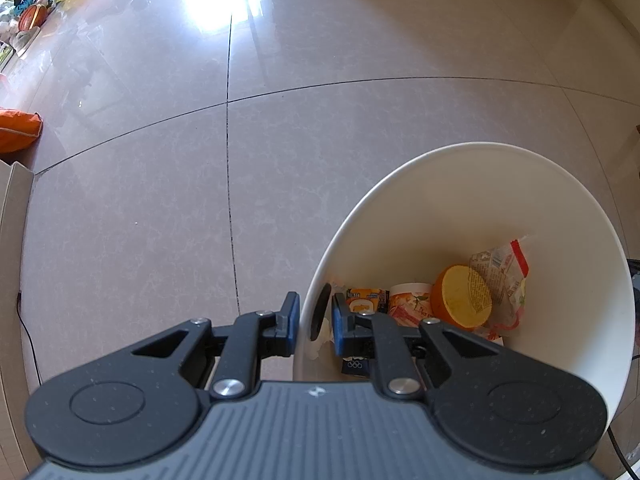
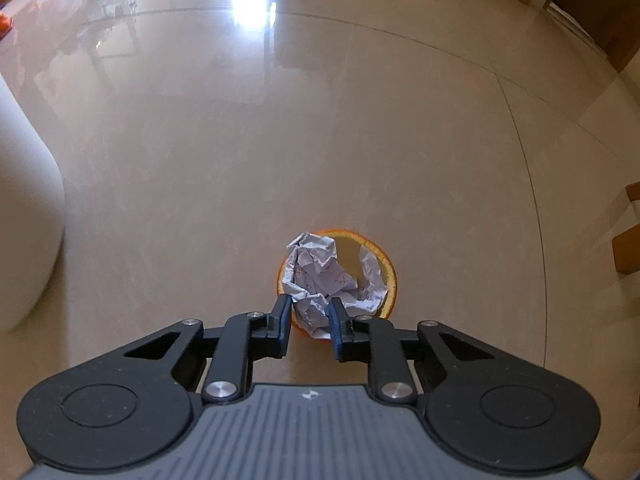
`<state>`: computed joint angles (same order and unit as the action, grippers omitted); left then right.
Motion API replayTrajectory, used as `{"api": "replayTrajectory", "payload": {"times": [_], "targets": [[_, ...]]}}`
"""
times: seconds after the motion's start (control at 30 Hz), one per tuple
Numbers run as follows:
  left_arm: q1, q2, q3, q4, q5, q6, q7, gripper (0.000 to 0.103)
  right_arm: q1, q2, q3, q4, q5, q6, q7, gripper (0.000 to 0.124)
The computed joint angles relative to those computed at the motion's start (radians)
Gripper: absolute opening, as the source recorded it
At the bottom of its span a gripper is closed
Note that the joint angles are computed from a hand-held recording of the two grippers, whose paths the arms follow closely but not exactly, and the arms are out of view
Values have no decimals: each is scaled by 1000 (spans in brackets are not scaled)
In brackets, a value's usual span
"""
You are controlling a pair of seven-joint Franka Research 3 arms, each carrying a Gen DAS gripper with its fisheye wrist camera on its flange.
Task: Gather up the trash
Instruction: 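Close the right gripper on the tissue and lift it, then carry the tissue over the bin and open the right gripper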
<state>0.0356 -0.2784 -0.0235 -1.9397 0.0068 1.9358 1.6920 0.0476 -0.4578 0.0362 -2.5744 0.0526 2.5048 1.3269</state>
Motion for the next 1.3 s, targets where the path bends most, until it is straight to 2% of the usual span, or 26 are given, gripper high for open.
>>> {"api": "replayTrajectory", "payload": {"times": [0.07,0.47,0.87,1.3], "targets": [[0,1,0,2,0,-1,-2,15,7,-3,-11,14,22,-19,-1,14],[2,2,0,5,-3,-4,3,15,28,-46,-34,62,100,-122,-48,14],[2,0,4,7,-14,-9,6,15,26,-96,-26,169,113,-312,-49,14],[6,6,4,21,-16,-25,13,15,55,-140,-34,359,160,-546,-80,14]]}}
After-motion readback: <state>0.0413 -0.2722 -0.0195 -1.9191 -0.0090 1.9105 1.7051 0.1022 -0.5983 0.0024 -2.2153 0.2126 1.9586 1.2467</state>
